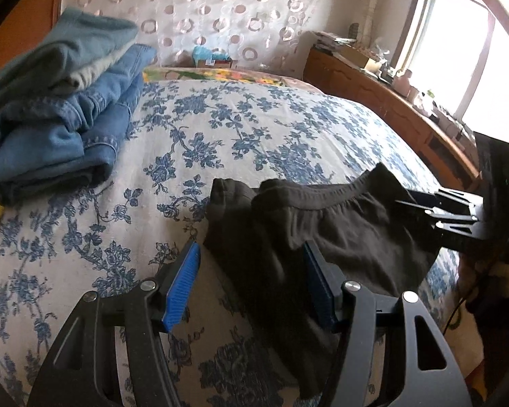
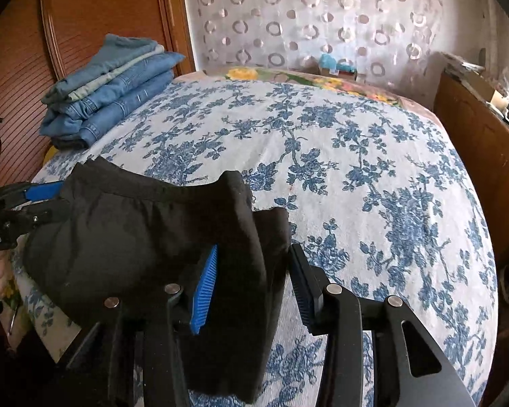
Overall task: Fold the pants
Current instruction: 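Press the folded pants edge with the right tool and open it, then close both tools on the black pants bundle and lift it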
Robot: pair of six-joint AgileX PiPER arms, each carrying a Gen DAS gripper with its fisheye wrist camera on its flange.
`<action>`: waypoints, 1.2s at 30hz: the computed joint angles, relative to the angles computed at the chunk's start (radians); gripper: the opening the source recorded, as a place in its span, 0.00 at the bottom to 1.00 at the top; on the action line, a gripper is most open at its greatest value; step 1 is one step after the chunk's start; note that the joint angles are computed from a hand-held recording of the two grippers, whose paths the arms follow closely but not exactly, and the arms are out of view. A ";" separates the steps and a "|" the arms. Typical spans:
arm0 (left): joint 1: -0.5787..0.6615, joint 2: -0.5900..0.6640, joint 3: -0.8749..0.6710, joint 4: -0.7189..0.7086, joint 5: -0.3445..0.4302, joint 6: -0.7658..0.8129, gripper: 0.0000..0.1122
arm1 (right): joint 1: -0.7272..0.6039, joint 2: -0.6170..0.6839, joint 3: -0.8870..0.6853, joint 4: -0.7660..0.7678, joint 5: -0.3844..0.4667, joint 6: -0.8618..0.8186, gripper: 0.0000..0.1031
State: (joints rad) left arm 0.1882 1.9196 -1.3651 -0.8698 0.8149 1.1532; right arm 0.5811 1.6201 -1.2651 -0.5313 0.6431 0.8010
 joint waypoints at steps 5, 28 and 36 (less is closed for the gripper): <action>-0.014 0.018 -0.017 0.020 -0.007 -0.017 0.51 | -0.012 -0.002 0.013 0.013 -0.034 -0.003 0.42; -0.028 -0.036 0.046 -0.070 -0.020 0.089 0.14 | -0.002 -0.014 0.064 -0.007 -0.108 -0.023 0.13; 0.011 -0.159 0.147 -0.191 0.011 0.211 0.14 | 0.084 -0.064 0.122 -0.266 -0.088 0.274 0.10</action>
State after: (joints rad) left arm 0.1991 1.7610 -1.2181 -1.0609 0.8262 1.3643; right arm 0.6652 1.5562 -1.1436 -0.7973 0.5555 1.0750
